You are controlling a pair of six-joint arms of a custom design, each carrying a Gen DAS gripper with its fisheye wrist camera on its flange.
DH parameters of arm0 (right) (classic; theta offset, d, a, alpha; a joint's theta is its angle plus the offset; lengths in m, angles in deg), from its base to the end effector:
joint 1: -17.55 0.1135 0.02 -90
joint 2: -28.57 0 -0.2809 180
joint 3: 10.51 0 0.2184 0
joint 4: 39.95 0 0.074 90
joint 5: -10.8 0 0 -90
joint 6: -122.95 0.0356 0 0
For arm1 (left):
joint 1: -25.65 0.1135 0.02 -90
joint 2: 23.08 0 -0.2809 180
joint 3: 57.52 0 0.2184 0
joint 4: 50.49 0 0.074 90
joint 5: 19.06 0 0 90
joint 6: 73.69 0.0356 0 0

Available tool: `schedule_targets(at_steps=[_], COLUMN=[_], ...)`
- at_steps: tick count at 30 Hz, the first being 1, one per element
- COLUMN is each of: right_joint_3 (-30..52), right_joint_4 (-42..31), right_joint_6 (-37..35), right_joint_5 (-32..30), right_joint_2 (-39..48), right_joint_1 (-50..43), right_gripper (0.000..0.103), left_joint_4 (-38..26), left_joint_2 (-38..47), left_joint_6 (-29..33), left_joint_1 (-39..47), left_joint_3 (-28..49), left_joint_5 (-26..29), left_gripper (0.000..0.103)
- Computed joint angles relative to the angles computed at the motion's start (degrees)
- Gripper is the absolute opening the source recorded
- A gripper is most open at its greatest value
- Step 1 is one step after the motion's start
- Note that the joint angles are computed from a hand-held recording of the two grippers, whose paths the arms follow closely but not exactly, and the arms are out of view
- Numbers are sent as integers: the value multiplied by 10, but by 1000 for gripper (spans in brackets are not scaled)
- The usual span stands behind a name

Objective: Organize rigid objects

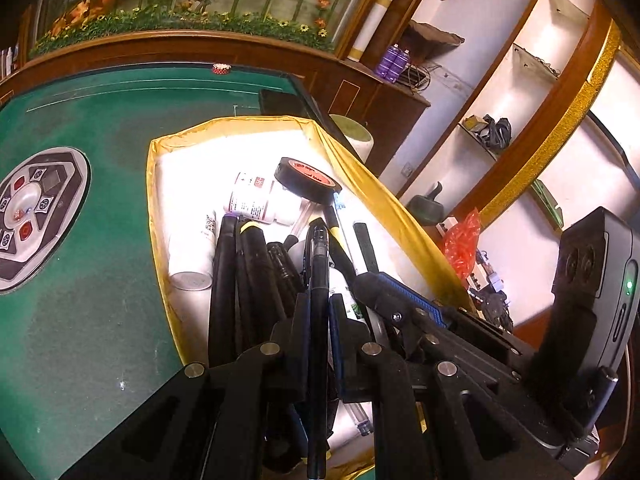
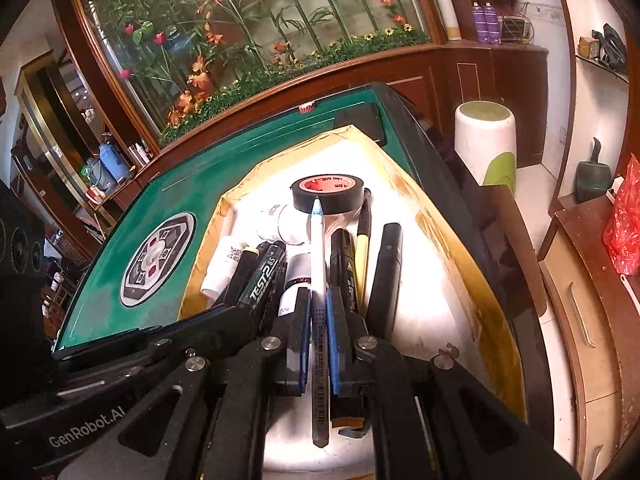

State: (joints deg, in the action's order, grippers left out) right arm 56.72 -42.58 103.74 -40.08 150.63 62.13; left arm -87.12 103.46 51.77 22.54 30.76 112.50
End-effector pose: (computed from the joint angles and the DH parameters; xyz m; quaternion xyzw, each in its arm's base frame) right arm 0.2647 0.2294 0.0874 0.2964 0.8597 0.0513 0.4127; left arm 0.3831 -0.0445 0.1068 0.3501 0.8594 -0.3035 0.2160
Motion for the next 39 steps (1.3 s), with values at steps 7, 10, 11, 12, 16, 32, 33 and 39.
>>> schedule_targets(at_steps=[7,10,11,12,16,32,33,39], right_joint_3=[3,2,2,2,-2,7,11,41], right_joint_4=[-6,-4,-5,-5,-1,-41,-50,-113], right_joint_6=[5,5,5,5,9,32,36,59], right_joint_5=[0,-1,0,0,6,49,60,104], right_joint_2=[2,1,1,1,2,-11,-11,-7], right_joint_1=[1,1,1,1,3,18,22,37], right_gripper=[8,8,8,8,8,19,23,34], left_joint_4=[-13,-17,-20,-21,-35,63,81,183], left_joint_2=[5,6,6,7,10,-50,-58,-112], left_joint_6=[6,8,9,9,13,27,29,58], left_joint_1=[3,4,5,4,8,37,44,84], left_joint_3=[7,8,10,11,20,-72,-87,-176], left_joint_5=[5,8,8,9,13,19,19,31], left_gripper=[8,8,8,8,10,47,55,79])
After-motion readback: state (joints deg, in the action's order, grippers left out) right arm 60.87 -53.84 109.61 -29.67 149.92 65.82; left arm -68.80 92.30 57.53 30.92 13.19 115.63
